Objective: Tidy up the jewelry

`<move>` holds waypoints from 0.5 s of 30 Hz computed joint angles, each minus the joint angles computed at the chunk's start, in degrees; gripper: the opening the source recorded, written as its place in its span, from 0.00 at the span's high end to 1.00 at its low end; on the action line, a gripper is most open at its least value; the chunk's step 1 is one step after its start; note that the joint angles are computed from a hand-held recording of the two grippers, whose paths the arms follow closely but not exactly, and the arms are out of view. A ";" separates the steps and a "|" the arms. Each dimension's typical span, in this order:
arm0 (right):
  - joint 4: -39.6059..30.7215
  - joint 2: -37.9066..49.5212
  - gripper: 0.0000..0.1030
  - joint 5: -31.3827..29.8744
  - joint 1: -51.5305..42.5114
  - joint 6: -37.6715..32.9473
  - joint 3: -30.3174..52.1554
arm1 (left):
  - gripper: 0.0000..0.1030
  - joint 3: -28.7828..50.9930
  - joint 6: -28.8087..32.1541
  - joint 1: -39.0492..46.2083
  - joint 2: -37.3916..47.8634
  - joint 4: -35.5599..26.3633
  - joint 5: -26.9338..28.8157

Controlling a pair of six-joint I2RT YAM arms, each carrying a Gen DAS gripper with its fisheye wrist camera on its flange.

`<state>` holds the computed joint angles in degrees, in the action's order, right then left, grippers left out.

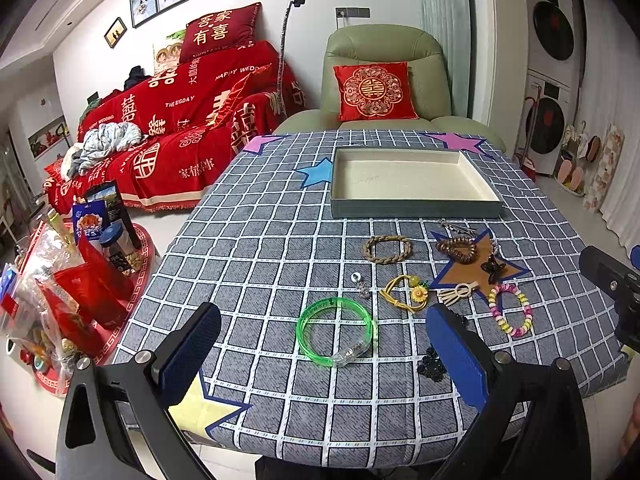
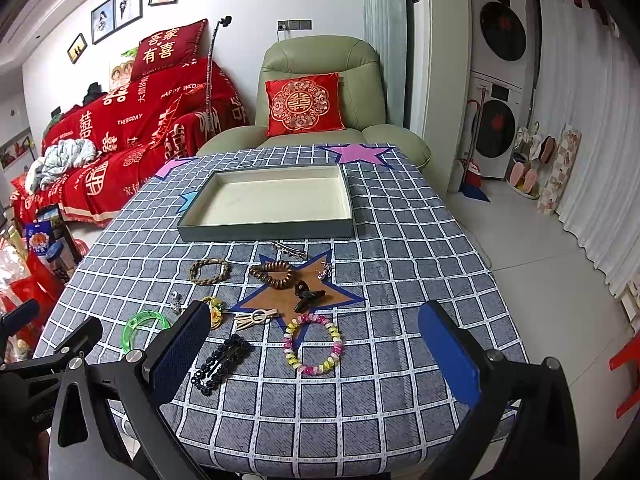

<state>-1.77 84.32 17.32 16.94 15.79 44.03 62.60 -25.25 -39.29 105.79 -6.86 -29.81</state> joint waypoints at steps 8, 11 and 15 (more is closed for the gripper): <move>-0.20 0.04 0.00 -0.20 -0.13 -0.05 0.12 | 0.00 -0.02 0.01 -0.02 -0.06 -0.06 0.06; 0.25 0.32 0.00 -0.03 0.09 0.07 -0.17 | 0.00 0.02 -0.04 -0.05 -0.07 -0.10 0.01; 0.19 0.28 0.00 -0.34 0.01 0.00 -0.16 | 0.00 0.03 -0.13 -0.09 -0.07 -0.29 -0.14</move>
